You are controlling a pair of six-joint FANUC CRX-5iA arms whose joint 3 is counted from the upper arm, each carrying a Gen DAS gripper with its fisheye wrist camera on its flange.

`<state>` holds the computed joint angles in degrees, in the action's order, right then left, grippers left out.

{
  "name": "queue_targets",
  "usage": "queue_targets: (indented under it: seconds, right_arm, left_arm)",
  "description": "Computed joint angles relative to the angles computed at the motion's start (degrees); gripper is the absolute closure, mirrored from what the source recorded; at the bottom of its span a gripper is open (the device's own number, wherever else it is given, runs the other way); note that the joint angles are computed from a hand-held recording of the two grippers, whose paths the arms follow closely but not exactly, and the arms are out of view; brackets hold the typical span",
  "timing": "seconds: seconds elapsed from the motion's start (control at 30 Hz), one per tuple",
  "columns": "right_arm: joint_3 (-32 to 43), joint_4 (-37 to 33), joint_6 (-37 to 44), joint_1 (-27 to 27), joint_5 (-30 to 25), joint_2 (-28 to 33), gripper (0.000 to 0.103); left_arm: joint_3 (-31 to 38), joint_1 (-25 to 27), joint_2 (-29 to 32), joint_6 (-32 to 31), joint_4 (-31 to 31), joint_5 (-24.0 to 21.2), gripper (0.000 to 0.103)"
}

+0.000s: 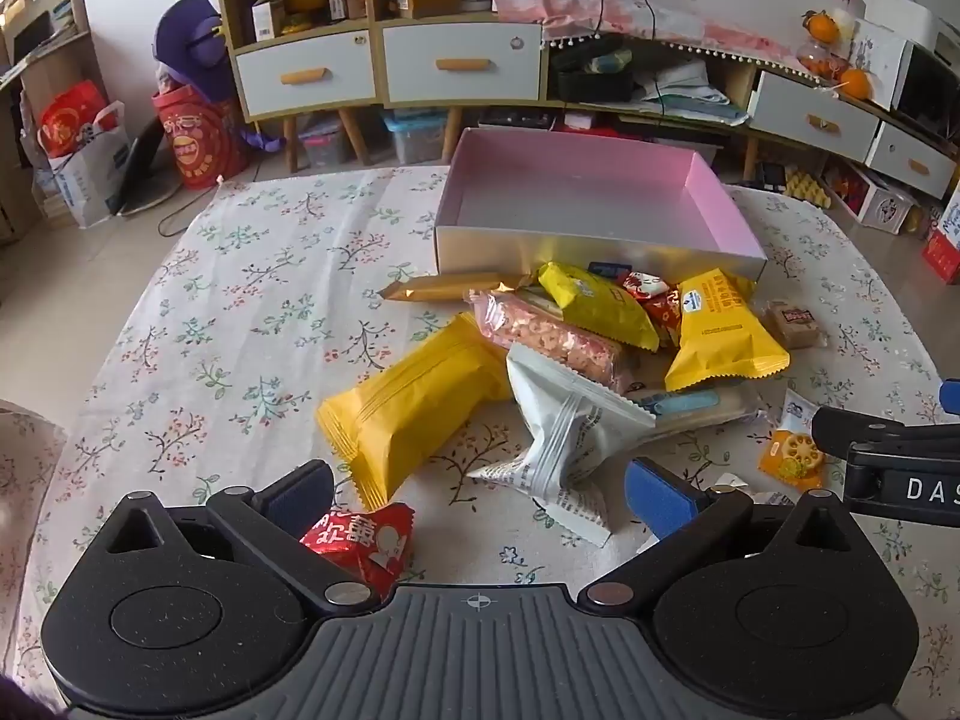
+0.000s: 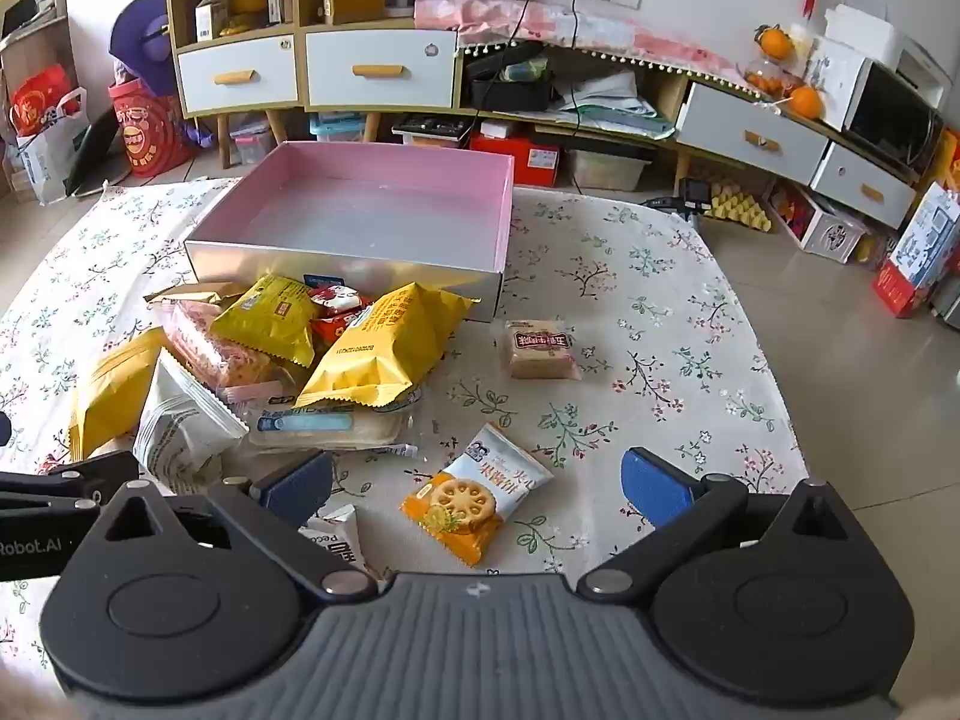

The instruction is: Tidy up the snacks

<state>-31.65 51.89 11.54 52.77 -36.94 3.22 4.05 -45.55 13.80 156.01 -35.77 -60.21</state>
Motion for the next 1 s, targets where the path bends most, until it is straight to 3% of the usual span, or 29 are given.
queue_targets:
  seconds: [1.0]
  right_arm:
    - [1.55, -1.95, 2.64, 1.48, -1.44, 0.95, 0.000]
  left_arm:
    - [-0.64, 0.21, -0.54, 0.85, -0.59, -0.19, 0.000]
